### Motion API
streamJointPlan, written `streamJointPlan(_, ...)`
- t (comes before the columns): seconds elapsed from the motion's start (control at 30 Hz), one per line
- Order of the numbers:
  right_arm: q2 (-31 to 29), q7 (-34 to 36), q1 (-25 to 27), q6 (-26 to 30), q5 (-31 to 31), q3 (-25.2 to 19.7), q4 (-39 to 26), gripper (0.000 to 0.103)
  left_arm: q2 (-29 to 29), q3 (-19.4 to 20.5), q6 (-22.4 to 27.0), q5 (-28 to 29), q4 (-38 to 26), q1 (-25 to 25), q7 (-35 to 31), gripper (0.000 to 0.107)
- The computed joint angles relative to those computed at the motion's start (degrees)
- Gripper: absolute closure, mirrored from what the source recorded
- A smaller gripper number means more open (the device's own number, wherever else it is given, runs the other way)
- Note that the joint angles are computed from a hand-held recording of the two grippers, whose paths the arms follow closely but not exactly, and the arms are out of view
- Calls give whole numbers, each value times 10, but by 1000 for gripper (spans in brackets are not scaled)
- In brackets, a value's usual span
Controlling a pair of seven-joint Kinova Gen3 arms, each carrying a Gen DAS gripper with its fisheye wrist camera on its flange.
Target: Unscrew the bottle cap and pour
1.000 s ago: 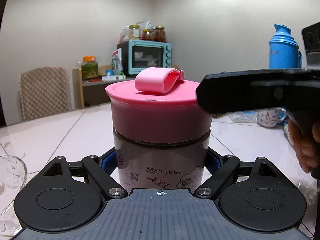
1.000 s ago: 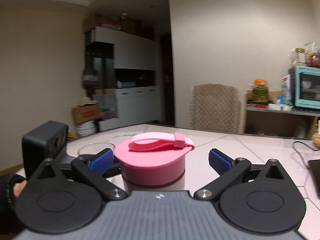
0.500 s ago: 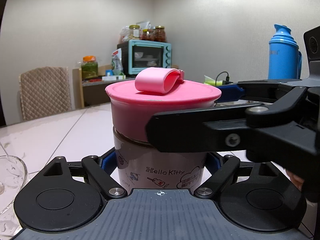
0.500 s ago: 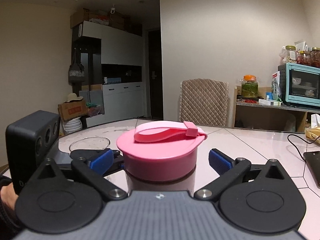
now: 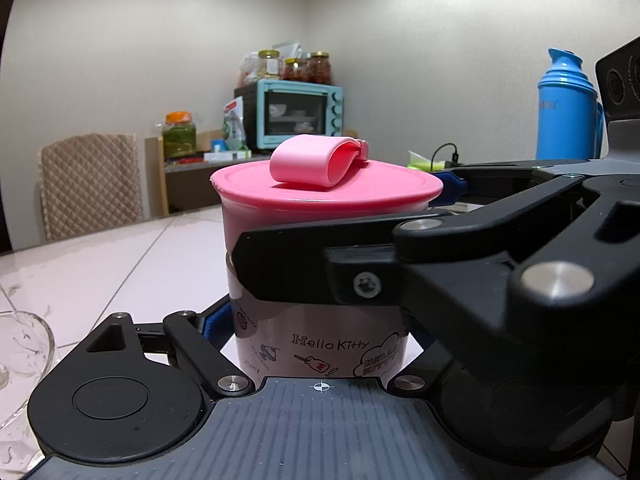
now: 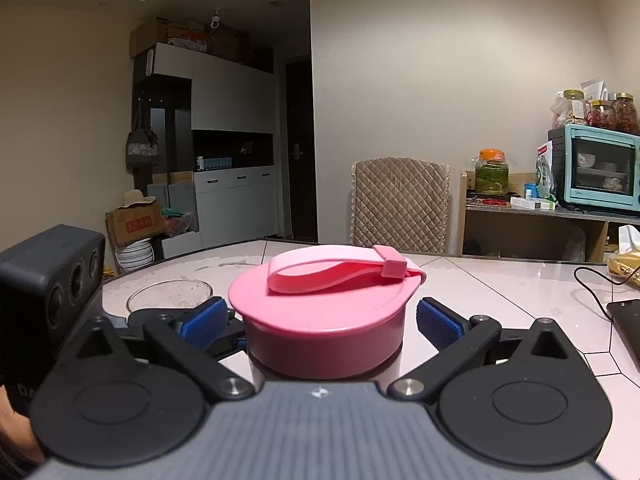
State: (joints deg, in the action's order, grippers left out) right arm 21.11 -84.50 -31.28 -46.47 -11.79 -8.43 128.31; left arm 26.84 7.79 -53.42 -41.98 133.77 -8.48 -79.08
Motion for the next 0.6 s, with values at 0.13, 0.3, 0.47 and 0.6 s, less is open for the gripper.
streamJointPlan(0.13,2,2,-4,-6,-7,0,0,1,0,0,1,0,0,0,1,18)
streamJointPlan(0.3,3,10,-10,-3,-17,2,-1,6,-1,0,1,0,0,1,1,18)
streamJointPlan(0.47,2,14,-11,1,-20,2,-2,17,-1,0,1,0,-1,1,1,18)
streamJointPlan(0.6,2,14,-9,1,-16,2,-1,17,-1,0,2,-1,-1,1,2,18)
